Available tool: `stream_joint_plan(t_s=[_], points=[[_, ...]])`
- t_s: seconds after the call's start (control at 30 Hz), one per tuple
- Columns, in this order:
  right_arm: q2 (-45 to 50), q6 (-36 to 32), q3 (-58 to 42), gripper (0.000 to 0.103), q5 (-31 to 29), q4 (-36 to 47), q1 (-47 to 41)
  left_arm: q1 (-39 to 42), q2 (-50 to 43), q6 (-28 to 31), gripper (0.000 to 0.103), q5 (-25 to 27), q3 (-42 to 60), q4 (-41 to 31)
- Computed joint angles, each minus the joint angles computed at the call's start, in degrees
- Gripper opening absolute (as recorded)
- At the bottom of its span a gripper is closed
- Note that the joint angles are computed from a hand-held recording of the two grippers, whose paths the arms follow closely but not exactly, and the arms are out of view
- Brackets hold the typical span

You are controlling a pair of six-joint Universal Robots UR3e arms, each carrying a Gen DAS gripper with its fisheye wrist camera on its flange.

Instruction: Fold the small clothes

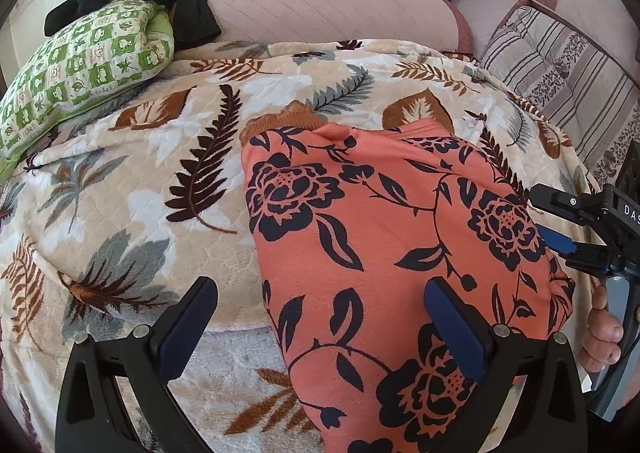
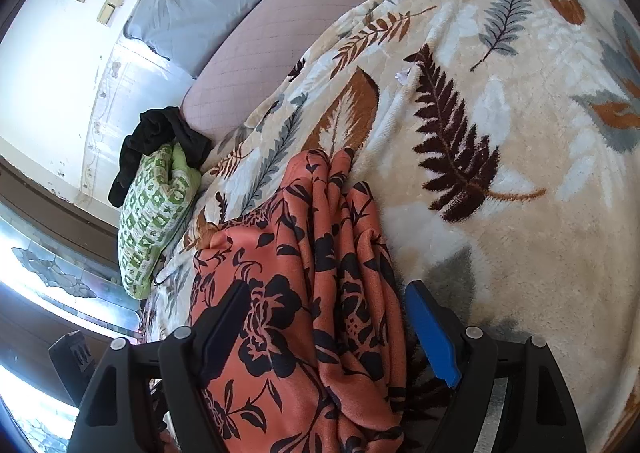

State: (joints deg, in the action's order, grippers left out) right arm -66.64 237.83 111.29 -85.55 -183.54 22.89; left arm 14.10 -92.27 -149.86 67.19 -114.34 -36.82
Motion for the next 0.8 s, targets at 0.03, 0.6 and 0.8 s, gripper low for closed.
stream_joint_plan(t_s=[0.03, 0.6, 0.8], points=[[0.04, 0.17, 0.28, 0.082, 0.1, -0.55, -0.06, -0.15, -0.11, -0.19, 0.103, 0.13, 0.01, 0.16], [1.02, 0.24, 0.44, 0.082, -0.28, -1.61, 0.13, -1.14, -2.52, -1.43, 0.103, -0.58, 0.51, 1.56], [2.12, -0.2, -0.4, 0.082, -0.46, -1.31, 0.0, -1.72, -4.16, -1.63, 0.103, -0.57, 1.08, 2.81]])
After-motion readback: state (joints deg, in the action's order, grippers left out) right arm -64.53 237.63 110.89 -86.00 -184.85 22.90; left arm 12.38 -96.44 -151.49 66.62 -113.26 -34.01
